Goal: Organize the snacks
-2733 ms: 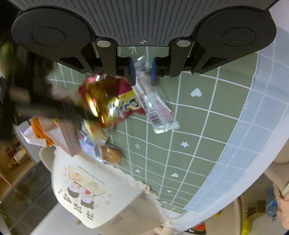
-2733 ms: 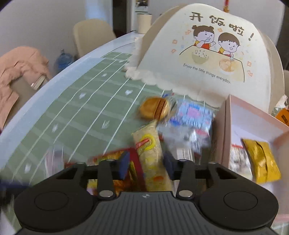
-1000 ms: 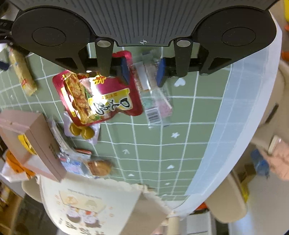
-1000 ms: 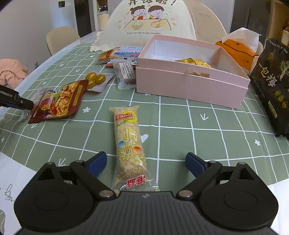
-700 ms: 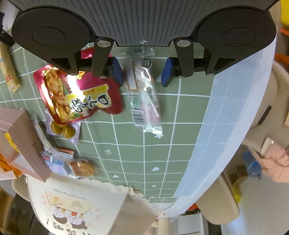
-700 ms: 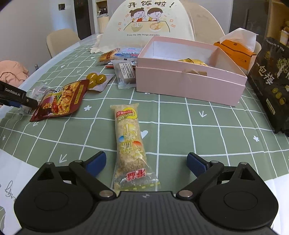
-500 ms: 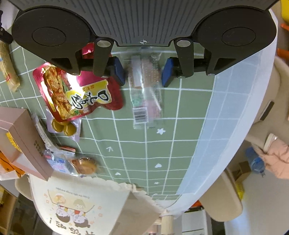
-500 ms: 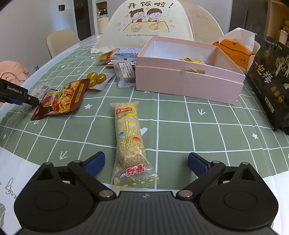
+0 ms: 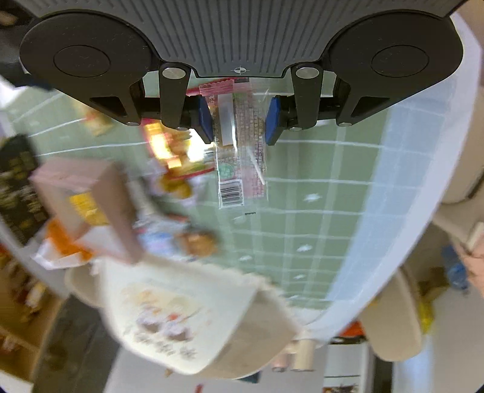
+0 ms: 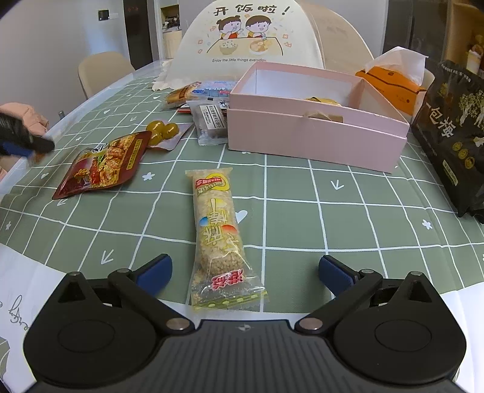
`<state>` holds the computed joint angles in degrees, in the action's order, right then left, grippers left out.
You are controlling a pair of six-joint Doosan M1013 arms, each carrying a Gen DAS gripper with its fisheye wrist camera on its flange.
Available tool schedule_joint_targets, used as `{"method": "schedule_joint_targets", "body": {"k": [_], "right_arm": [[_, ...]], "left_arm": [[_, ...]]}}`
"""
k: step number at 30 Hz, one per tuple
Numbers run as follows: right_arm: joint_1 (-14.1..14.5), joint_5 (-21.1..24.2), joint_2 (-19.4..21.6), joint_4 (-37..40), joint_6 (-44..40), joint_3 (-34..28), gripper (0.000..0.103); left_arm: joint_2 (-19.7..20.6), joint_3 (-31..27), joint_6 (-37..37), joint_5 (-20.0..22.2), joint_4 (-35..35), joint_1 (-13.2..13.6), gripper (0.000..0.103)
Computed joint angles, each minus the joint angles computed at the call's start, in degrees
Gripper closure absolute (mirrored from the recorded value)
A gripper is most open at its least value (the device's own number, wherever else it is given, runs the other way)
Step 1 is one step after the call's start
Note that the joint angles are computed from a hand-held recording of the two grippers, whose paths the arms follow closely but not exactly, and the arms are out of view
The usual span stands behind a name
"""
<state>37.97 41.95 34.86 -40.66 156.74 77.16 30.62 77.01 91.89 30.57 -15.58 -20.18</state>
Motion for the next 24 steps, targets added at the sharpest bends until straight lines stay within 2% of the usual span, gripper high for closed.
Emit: {"method": "schedule_joint_targets", "body": {"k": [3, 6, 7, 12, 18, 21, 22, 23, 24], "right_arm": [[-0.6, -0.3, 0.0, 3.0, -3.9, -0.5, 0.000], [-1.8, 0.2, 0.2, 9.0, -11.6, -2.0, 0.001], [-2.1, 0.8, 0.3, 9.7, -12.0, -2.3, 0.006], [-3.3, 2.4, 0.8, 12.9, -15.4, -4.1, 0.014], [-3.0, 3.9, 3.5, 13.0, -21.0, -9.1, 0.024], [-3.7, 3.3, 4.8, 16.1, -23.4, -11.4, 0.038], [-3.9, 3.8, 5.0, 17.8, -24.8, -12.2, 0.052], [-4.0, 4.4, 5.0, 19.0, -26.4, -12.7, 0.071], [-4.0, 4.7, 4.6, 20.5, -28.3, -12.6, 0.074]], "left_arm": [[0.5, -1.4, 10.9, 5.7, -10.9, -0.2, 0.061], [1.1, -1.7, 15.5, 9.9, -13.0, -1.6, 0.061], [1.3, -1.7, 16.3, 11.1, -13.5, -2.1, 0.061], [1.5, -1.1, 15.8, 12.2, -13.0, -3.1, 0.061], [1.5, -0.5, 13.4, 12.7, -12.1, -3.0, 0.061], [1.7, -0.8, 13.7, 13.6, -12.5, -2.9, 0.061], [1.7, -0.8, 13.9, 13.9, -12.7, -2.9, 0.061], [1.6, -0.8, 14.1, 14.1, -12.8, -2.9, 0.061], [1.5, -0.7, 14.4, 14.3, -13.1, -2.9, 0.061]]}}
